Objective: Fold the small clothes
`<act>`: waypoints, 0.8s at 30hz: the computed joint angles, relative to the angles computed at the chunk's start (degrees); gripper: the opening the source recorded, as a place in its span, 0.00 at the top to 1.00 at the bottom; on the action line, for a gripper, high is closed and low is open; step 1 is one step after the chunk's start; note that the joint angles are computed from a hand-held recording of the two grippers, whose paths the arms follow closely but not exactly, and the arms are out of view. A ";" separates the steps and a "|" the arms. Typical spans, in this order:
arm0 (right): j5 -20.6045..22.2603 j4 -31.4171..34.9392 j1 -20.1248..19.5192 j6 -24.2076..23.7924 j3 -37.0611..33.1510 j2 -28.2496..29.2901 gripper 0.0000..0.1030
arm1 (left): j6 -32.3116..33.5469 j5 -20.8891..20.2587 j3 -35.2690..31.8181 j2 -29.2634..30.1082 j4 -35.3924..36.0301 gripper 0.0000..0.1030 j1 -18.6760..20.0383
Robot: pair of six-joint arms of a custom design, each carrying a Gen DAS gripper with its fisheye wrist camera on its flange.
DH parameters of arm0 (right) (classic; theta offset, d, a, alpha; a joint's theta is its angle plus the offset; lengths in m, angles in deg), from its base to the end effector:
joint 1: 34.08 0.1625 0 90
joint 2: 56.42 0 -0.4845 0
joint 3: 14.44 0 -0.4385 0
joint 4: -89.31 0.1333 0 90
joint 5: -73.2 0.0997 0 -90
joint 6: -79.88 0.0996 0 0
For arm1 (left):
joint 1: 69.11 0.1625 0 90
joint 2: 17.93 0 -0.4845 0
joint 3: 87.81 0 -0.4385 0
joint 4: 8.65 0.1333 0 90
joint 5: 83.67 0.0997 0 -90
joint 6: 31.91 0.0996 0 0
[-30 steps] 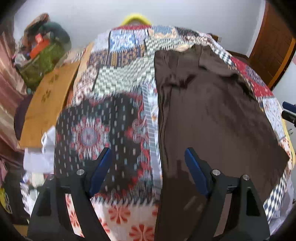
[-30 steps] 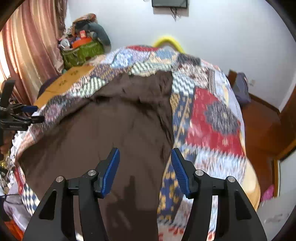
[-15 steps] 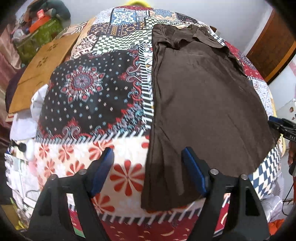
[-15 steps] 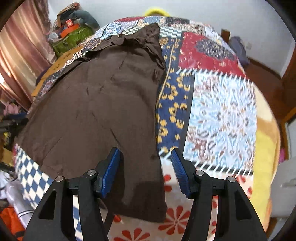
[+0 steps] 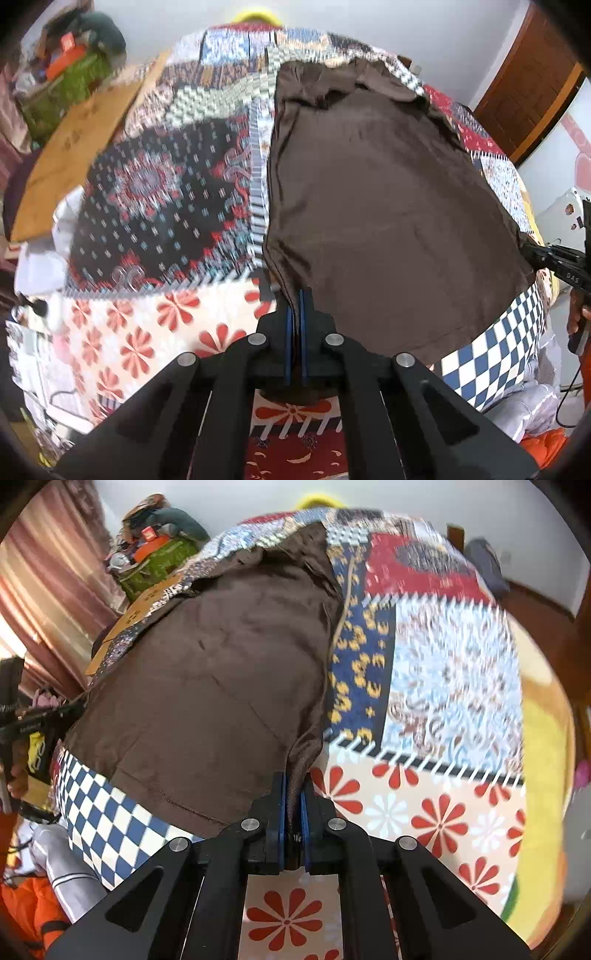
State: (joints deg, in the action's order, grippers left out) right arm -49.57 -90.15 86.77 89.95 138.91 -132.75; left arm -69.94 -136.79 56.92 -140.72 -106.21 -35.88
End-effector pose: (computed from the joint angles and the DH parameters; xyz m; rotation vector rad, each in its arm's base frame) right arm 0.2366 -0.2412 0.1457 0.3912 -2.6010 0.5386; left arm -0.0792 -0.2827 0.3040 0.5105 2.4482 -0.3999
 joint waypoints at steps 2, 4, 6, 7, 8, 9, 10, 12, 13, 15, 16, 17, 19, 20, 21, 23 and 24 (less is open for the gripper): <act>-0.43 0.42 0.65 -0.33 -0.63 -1.45 0.95 | -0.36 1.62 -0.90 -0.60 0.00 0.98 -1.26; -1.10 -0.32 1.28 -1.05 -1.32 -2.90 0.95 | -0.18 2.95 -2.01 -0.57 -0.83 0.98 -2.09; -1.35 -0.89 1.91 -2.22 -2.51 -4.12 0.95 | 0.79 4.18 -3.01 0.07 -2.44 0.98 -2.59; -1.81 -1.49 2.31 -2.90 -3.05 -4.11 0.95 | 1.78 5.15 -3.69 0.86 -3.91 0.98 -2.93; -2.44 -1.68 2.82 -3.70 -3.95 -4.19 0.95 | 2.82 5.80 -4.15 1.78 -5.49 0.98 -2.88; -3.07 -2.55 3.28 -4.54 -4.83 -3.73 0.95 | 4.19 6.50 -4.70 2.82 -7.52 0.98 -2.79; -3.31 -3.39 3.37 -5.55 -5.58 -3.39 0.95 | 5.76 7.17 -5.14 4.00 -9.86 0.98 -2.27; -4.02 -5.19 3.70 -7.51 -7.33 -2.76 0.95 | 8.16 7.76 -6.06 6.11 -14.08 0.98 -1.37; -4.01 -6.06 3.60 -8.58 -8.29 -2.18 0.95 | 9.95 8.14 -6.70 7.84 -17.32 0.98 -0.52; -4.38 -8.23 3.42 -11.13 -10.08 -1.26 0.95 | 13.04 9.02 -7.76 10.72 -22.28 0.98 0.86; -4.48 -8.75 3.38 -12.11 -10.80 -1.05 0.95 | 13.95 9.31 -8.15 11.71 -23.71 0.98 1.17; -4.72 -9.40 3.38 -13.13 -11.69 -0.64 0.95 | 15.61 9.46 -8.75 13.22 -26.00 0.98 1.91; -4.65 -10.46 2.67 -15.17 -13.44 0.12 0.95 | 18.60 9.49 -10.21 16.46 -30.42 0.98 3.66; -4.64 -11.10 2.22 -16.26 -14.60 0.86 0.95 | 19.79 9.24 -10.85 17.77 -32.15 0.98 4.55; -4.60 -11.43 1.80 -17.12 -15.37 1.33 0.95 | 21.36 8.80 -11.85 19.72 -34.53 0.98 6.00; -4.49 -12.16 0.70 -18.88 -17.05 2.48 0.95 | 23.65 7.64 -13.43 22.63 -37.99 0.98 8.52; -4.04 -12.29 -0.14 -19.56 -18.07 3.12 0.95 | 24.76 7.27 -14.27 24.27 -39.72 0.98 9.82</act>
